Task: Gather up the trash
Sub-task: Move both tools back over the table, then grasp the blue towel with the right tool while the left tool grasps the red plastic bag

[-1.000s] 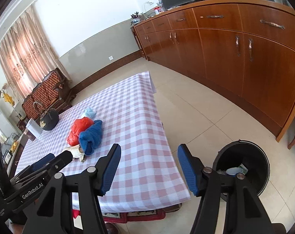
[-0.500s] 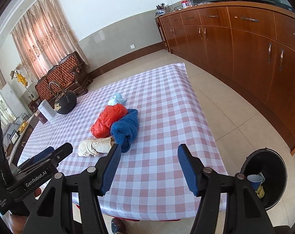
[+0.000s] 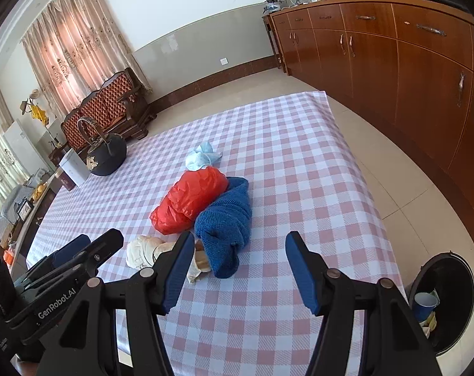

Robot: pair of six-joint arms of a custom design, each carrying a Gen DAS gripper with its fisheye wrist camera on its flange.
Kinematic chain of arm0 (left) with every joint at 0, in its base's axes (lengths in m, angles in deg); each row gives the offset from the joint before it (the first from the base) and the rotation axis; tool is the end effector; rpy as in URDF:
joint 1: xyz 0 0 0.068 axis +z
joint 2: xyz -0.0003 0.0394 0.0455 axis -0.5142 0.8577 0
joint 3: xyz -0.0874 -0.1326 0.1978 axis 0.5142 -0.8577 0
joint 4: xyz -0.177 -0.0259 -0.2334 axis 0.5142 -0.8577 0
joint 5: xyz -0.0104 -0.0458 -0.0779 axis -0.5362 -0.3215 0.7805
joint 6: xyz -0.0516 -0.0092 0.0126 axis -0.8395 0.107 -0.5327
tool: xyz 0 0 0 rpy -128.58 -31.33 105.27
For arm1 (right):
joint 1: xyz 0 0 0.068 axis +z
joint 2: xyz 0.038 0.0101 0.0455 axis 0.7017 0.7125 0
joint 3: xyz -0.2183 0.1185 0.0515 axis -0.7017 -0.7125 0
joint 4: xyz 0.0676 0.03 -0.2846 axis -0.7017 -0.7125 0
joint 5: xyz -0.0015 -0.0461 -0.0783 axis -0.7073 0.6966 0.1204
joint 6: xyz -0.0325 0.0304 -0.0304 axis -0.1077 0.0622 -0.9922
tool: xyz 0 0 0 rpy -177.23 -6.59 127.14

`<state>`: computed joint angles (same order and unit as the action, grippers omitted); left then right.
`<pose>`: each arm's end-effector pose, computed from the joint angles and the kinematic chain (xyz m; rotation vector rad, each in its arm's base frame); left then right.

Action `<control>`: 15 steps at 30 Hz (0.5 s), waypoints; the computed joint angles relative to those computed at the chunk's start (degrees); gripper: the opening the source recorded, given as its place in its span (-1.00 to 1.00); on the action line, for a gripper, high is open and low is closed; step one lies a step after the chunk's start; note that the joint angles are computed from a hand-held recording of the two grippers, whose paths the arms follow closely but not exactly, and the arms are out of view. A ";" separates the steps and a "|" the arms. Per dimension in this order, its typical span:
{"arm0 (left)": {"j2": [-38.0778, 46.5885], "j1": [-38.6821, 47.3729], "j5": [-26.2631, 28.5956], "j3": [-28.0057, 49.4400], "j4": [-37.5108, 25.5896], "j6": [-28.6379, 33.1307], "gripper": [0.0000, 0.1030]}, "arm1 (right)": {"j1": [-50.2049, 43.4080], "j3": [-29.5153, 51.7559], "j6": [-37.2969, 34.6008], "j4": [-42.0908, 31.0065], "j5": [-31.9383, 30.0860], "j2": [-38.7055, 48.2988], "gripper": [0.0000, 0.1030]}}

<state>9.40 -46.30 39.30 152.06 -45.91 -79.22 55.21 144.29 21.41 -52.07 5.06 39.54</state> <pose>0.2513 -0.0740 0.3407 0.2925 2.3449 -0.3270 0.2124 0.0356 0.3276 0.4456 2.3028 0.2091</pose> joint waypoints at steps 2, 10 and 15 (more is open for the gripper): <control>0.84 0.59 0.14 -0.01 0.80 0.29 0.44 | -0.12 0.33 -0.16 1.69 -0.52 2.51 0.22; 4.30 2.43 1.82 1.04 2.29 0.27 0.44 | -1.14 1.69 -0.85 7.02 -2.74 11.46 0.22; 6.05 1.58 1.99 2.03 2.82 0.19 0.44 | -2.09 1.99 -1.44 9.32 -4.94 15.24 0.21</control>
<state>15.45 -44.72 41.29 154.10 -43.09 -79.03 53.12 146.27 19.98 -42.74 0.11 54.78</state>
